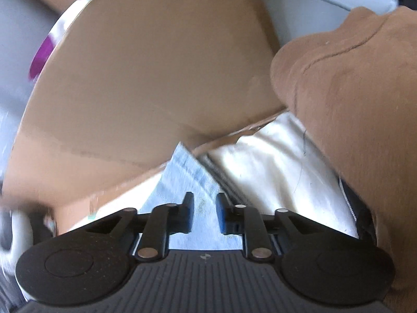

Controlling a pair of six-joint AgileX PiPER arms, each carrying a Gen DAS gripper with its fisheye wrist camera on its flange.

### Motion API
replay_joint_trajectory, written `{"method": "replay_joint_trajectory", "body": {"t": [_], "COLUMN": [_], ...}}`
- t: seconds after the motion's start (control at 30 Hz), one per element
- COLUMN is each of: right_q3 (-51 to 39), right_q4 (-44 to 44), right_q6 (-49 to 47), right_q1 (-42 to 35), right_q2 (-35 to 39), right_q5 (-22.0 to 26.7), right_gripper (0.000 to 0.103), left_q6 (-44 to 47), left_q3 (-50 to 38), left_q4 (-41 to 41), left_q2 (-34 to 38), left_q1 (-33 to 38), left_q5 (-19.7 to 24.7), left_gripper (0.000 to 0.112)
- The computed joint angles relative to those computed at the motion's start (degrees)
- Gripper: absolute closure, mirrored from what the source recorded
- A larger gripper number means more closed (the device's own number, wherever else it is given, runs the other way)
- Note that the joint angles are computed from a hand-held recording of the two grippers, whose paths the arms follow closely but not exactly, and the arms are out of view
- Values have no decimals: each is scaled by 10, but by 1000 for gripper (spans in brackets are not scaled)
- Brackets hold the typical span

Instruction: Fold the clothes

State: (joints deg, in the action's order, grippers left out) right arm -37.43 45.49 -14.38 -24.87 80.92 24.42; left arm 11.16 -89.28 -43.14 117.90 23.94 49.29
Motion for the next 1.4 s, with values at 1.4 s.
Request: {"method": "replay_joint_trajectory", "body": {"t": [1.4], "right_q3": [-321], "right_q4": [-227], "right_q6": [-116], "right_q1": [408], "right_q2": [229], "right_q5": [67], "right_gripper": [53], "left_q6": [483], "left_q3": [-36], "left_q4": [300], "left_q2": [-11], "left_q1": [-204], "left_q5": [55], "left_gripper": [74]}}
